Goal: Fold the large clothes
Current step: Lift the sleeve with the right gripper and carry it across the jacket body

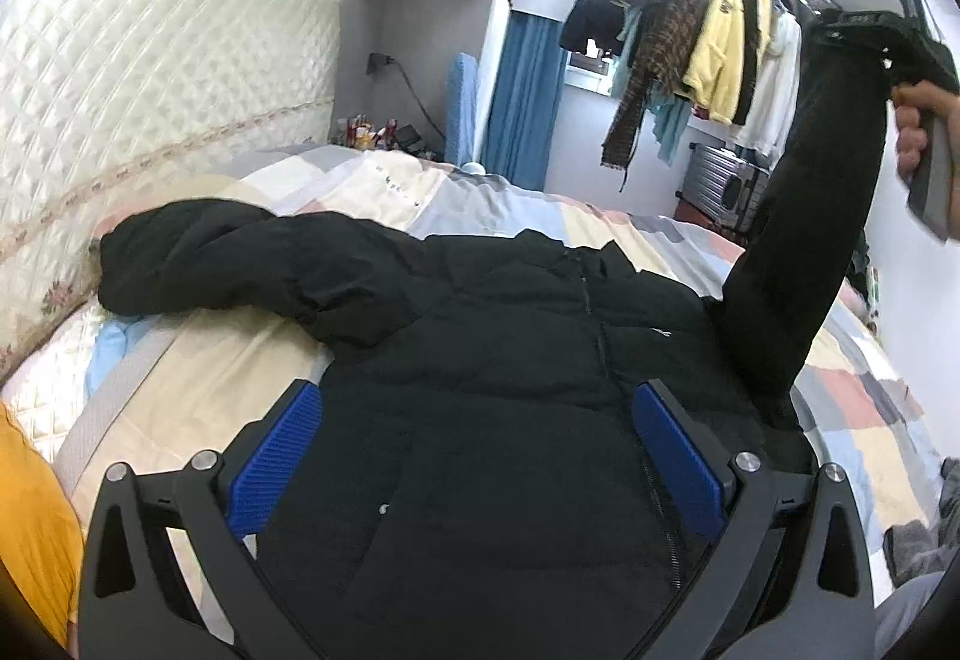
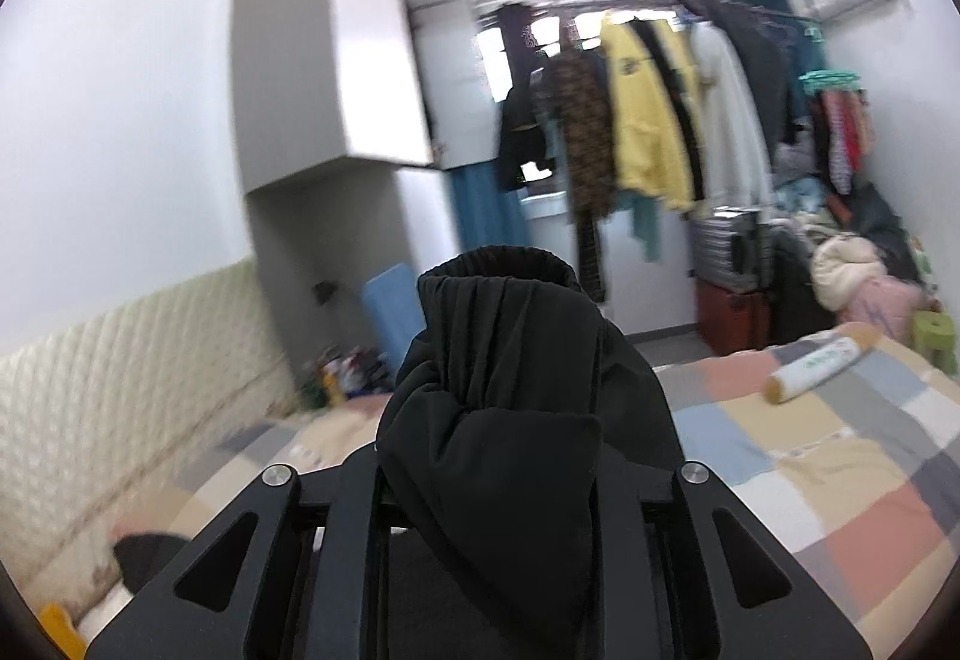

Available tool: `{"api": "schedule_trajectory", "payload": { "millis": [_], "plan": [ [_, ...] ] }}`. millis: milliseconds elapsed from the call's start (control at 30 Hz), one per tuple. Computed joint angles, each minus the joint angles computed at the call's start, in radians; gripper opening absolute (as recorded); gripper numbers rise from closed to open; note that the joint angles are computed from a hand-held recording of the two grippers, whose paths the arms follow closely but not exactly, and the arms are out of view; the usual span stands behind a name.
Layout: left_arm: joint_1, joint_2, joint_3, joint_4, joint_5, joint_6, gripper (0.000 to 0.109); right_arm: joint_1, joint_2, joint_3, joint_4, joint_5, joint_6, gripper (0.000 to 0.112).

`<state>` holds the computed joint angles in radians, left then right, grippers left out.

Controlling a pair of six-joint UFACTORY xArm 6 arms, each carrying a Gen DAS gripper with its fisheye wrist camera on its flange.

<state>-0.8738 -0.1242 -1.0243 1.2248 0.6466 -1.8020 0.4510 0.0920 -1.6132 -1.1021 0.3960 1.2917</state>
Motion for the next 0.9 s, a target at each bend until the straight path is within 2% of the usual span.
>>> {"api": "schedule_trajectory", "payload": {
  "millis": [100,333,567,667,900],
  "plan": [
    [0.024,-0.015,0.024,0.004,-0.018,-0.014,0.103,0.042,0.112,-0.058,0.035,-0.048,-0.030,0.021],
    [0.073,-0.032,0.067,-0.006,-0.055,-0.025,0.103,0.128,0.410,-0.210,0.355,-0.131,-0.343,0.018],
    [0.126,-0.042,0.101,-0.002,-0.104,-0.060,0.103,0.175,0.693,-0.427,0.604,-0.078,-0.560,0.019],
    [0.159,-0.034,0.114,-0.014,-0.160,-0.058,0.103,0.183,0.782,-0.490,0.678,-0.051,-0.631,0.020],
    [0.213,0.017,0.115,-0.041,-0.261,-0.030,0.103,0.188,0.882,-0.553,0.743,-0.012,-0.700,0.021]
  ]
}}
